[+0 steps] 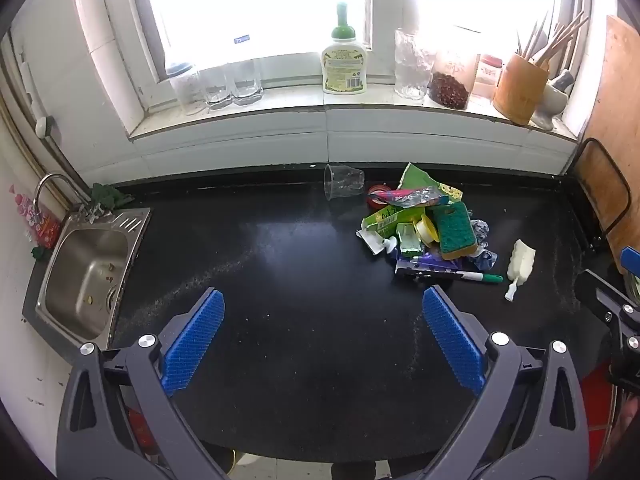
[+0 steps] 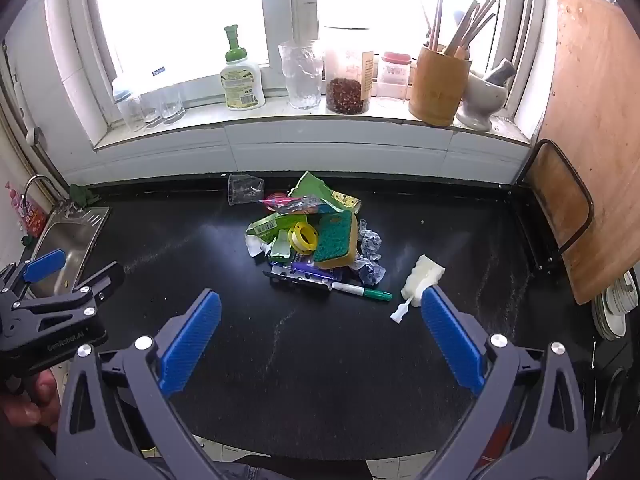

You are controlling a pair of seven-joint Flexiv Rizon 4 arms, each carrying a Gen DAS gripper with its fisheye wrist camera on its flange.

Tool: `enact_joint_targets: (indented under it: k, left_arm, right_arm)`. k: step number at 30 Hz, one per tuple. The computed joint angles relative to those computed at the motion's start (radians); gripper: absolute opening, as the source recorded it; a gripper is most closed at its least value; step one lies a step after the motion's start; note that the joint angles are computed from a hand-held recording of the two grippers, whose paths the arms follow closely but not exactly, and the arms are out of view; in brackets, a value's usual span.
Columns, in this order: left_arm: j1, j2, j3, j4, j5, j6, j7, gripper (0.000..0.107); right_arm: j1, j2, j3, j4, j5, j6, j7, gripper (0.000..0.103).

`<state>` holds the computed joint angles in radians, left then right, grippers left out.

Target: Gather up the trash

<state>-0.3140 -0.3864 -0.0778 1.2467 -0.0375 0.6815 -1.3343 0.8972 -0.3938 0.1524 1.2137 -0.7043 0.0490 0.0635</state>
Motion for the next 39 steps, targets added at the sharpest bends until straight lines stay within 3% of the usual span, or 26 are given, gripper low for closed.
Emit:
enact_joint_targets:
  k: [39]
  left_arm:
    - [-0.011, 0.003, -0.001, 0.014, 0.017, -0.004, -0.009, 0.097]
  right_arm:
    - [-0.011, 0.014, 0.006, 0.020, -0.002, 0.006, 0.003, 0.097]
